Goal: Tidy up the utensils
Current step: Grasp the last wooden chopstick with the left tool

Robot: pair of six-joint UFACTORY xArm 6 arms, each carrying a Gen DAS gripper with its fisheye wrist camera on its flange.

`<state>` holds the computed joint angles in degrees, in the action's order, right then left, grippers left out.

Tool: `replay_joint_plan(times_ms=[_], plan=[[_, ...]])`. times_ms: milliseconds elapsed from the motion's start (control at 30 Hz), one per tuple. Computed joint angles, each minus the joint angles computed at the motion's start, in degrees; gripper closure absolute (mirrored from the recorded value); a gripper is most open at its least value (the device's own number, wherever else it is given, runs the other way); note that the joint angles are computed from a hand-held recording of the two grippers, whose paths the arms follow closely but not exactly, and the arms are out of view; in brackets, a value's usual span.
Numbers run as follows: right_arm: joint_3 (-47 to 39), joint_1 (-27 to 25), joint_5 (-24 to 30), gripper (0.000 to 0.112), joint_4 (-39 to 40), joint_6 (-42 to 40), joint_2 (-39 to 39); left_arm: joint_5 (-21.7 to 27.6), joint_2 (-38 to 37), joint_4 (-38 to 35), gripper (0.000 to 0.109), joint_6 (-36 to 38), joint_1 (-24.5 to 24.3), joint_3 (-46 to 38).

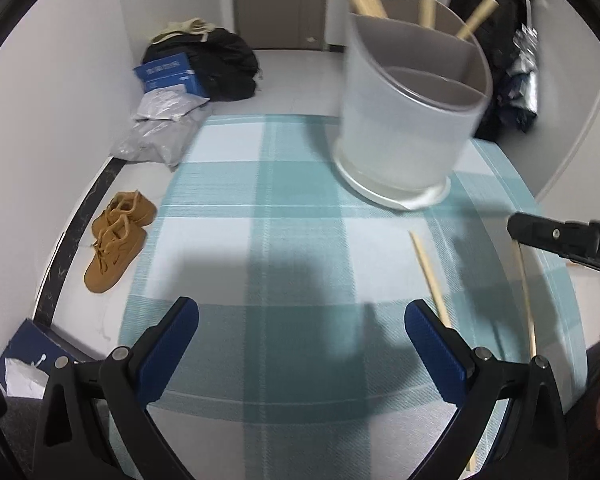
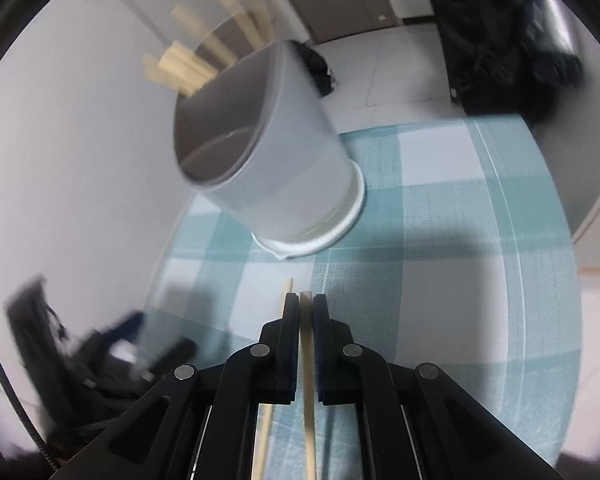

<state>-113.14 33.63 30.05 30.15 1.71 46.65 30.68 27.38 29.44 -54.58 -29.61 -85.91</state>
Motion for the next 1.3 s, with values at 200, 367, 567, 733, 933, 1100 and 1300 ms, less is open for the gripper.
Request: replay_joint_plan(times_ms=[200,367,567,733,933,1100,1300], plan=[[3.2,-1.2,-1.9,0.107,11.4,-8.6,-0.9,3.6,2.2,-2.9,0.009,5.7,-1.4,-4.0],[8.2,-1.8,-4.1,0.107,19.3,-15.7,-4.2,3.9,2.1,-7.7,0.009,5.6,-0.8,-4.2],[11.9,-3.6,-7.7,0.107,34.1,-23.7,-7.4,5.6,5.4,-13.8,0.015,10.2,-0.8,-9.9],[11.7,-4.2,-8.6,0.107,43.3,-27.9,-7.7,8.9,10.2,-21.8,0.021,17.5,-0.9,-17.3],[11.6,-4.3,-12.5,0.107,45.9,-29.4,-7.6,19.1,19.5,-24.2,0.044,21.1,-1.2,-32.4],[10.3,-4.4,-15.6,0.107,45.9,-27.7,-6.4,22.1,21.9,-21.5,0.052,19.2,-1.7,-36.5],[7.5,-4.1,-16.6,0.107,41.6,-24.7,-4.2,26.6,25.7,-21.1,0.089,20.3,-3.2,-43.8]])
